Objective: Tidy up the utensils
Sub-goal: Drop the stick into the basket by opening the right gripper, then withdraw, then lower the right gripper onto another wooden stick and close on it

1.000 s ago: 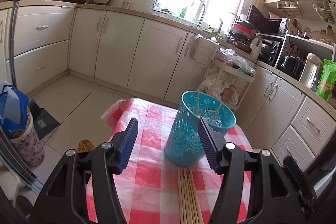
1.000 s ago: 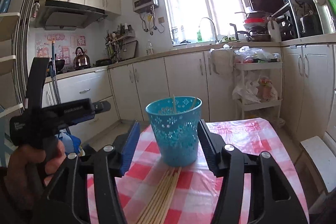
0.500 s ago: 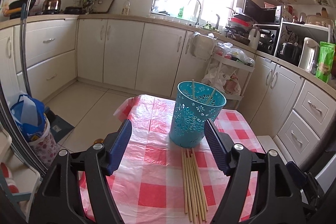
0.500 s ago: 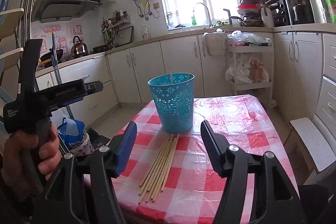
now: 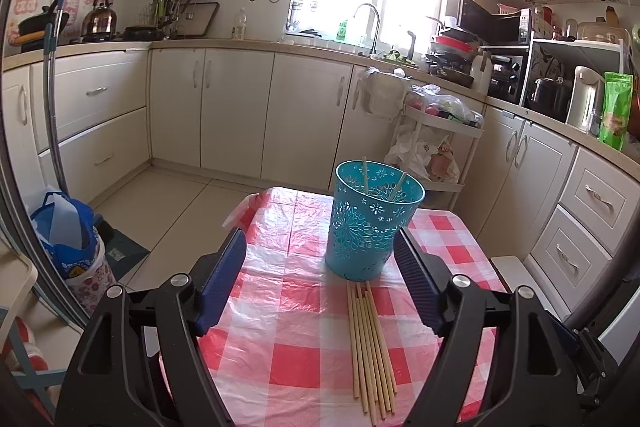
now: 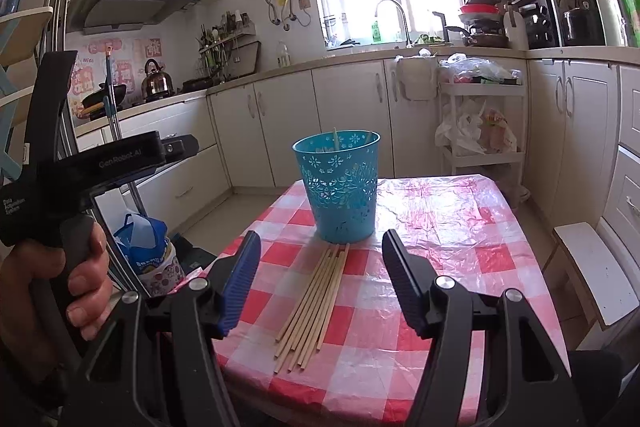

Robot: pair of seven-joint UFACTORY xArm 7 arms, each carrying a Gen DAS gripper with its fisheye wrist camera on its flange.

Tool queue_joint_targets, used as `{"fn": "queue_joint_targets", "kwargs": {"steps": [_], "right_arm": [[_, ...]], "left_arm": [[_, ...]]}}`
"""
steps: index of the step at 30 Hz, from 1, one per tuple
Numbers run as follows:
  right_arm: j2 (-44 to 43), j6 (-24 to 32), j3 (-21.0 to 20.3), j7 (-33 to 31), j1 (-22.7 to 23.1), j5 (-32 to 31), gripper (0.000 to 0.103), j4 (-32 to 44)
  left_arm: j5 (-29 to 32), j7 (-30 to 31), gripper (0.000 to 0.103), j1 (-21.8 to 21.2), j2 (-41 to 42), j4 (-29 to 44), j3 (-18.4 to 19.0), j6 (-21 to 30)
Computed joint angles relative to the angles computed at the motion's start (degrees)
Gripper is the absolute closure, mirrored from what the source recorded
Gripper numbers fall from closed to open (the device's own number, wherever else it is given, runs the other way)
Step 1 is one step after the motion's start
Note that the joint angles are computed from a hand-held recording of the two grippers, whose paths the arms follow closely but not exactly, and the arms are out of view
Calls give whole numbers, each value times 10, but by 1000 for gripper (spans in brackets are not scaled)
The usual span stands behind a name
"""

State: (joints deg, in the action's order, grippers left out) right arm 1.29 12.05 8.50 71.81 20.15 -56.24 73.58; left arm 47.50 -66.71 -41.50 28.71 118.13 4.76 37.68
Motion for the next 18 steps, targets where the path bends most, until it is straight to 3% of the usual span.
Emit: {"fn": "queue_joint_targets", "kwargs": {"steps": [6,14,18], "right_arm": [[-13,4,6,-6,-3,7,42,-12],[-7,26,13,-60,-2,61,42,-14],[17,50,12,-109,6,103,54,2]], "left_arm": [[13,-9,29,-6,-16,-17,-2,4],[2,5,26,3,-16,-22,-18,13],[-49,32,26,21,-5,-23,-29,29]]}}
